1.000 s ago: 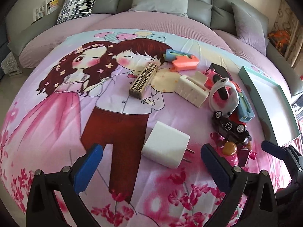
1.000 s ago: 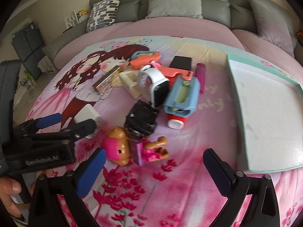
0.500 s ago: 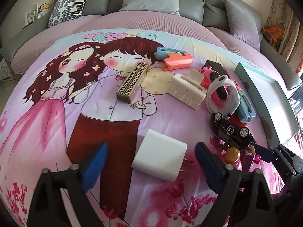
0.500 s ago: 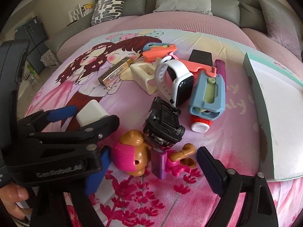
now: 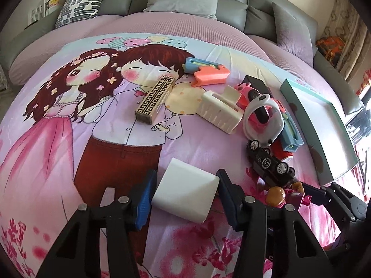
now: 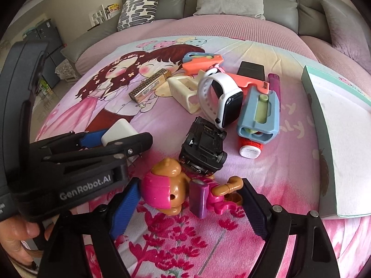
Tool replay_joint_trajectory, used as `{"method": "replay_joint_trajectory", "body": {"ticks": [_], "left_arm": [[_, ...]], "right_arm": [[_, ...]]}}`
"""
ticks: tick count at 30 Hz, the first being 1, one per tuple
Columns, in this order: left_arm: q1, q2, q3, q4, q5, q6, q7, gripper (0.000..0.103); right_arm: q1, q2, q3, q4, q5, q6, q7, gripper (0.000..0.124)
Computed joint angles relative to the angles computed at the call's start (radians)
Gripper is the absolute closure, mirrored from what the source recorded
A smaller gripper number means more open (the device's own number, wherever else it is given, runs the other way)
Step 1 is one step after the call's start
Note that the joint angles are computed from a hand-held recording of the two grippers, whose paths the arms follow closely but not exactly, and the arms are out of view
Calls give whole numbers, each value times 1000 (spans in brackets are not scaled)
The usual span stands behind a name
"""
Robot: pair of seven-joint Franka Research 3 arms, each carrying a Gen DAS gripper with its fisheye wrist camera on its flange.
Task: Organize rigid objects
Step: 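Grasp the white charger with the left tool while the right tool grasps the pink toy figure, then carry the charger and toy figure over the tray and release both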
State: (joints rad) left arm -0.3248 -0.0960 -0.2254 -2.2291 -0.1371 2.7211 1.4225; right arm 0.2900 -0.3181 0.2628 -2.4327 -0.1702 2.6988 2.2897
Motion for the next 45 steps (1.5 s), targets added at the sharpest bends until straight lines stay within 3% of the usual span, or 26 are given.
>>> {"method": "replay_joint_trajectory", "body": {"ticks": [10,20,31,45], "left_arm": [[-2,-56,8,-13,15,6,-59,49],[-18,-68,-3,46,63,5,-121,49],[-45,52,-55,277,150,-13,-173,49],[-141,338,-124,612,240,-63,-272,48]], "right_arm": [[-1,-69,4,-29,22,-4,-3,39],[-47,-198,22,-82,46,3,0,39],[-239,-332,51,-89,-23,-2,53,39],[-454,-379,7,-115,-82,-68,88,39]]}}
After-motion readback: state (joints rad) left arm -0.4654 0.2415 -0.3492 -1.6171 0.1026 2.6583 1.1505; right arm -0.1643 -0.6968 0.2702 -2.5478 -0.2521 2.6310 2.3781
